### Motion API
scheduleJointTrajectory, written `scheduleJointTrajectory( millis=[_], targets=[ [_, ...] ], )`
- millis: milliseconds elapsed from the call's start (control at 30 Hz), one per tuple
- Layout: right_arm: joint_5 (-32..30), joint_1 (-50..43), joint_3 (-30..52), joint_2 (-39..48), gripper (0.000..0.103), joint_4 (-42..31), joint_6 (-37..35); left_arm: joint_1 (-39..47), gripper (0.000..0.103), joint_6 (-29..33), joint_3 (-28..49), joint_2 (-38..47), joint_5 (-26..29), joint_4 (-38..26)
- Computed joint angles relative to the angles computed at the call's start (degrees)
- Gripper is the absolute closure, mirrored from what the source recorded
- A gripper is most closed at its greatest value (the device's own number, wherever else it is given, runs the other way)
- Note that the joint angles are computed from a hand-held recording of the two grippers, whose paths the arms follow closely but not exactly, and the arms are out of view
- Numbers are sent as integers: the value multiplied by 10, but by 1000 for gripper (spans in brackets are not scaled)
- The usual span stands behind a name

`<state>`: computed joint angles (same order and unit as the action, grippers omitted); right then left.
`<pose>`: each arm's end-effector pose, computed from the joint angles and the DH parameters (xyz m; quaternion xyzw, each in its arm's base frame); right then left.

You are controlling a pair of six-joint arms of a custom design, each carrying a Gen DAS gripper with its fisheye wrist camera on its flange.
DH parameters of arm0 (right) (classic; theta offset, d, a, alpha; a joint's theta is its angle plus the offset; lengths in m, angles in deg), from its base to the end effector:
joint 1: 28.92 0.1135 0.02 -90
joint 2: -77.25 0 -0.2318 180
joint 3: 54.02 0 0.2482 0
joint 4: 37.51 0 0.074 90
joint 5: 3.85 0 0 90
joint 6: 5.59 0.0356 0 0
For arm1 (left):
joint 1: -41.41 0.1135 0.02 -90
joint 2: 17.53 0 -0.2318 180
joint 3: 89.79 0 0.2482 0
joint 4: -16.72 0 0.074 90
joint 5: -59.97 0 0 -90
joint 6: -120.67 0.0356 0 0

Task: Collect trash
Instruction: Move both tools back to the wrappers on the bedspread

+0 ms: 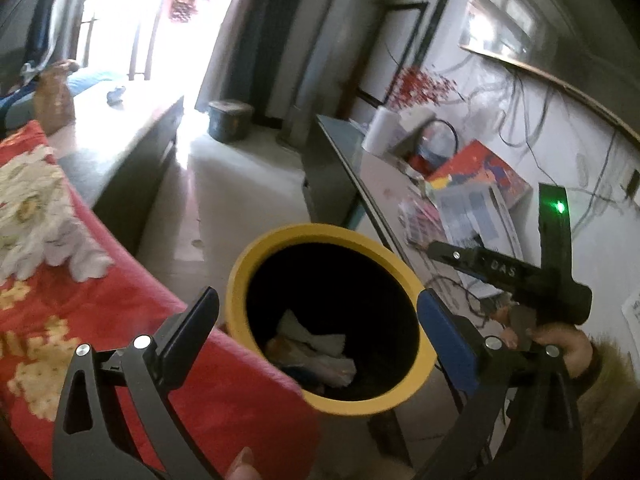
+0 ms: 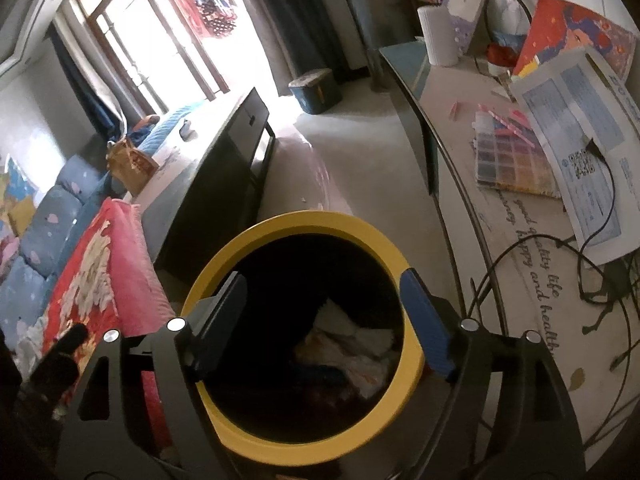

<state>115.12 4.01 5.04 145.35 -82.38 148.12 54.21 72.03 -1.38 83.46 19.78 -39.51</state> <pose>0.2113 0.1163 0.2046 0.3190 0.8670 0.0659 0.3771 0.3390 0.0491 0.1966 0.2949 0.8449 -0.2926 0.3369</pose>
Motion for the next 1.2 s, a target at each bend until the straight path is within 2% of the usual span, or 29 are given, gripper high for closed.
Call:
scheduleJointTrajectory(
  millis=[400,1200],
  targets=[
    [27,39,59,48,25,0,-19,82,7,-9,12,-9,21,20],
    [40,135,247,214,24,-2,-89,225,7,-17,86,28,53,36]
  ],
)
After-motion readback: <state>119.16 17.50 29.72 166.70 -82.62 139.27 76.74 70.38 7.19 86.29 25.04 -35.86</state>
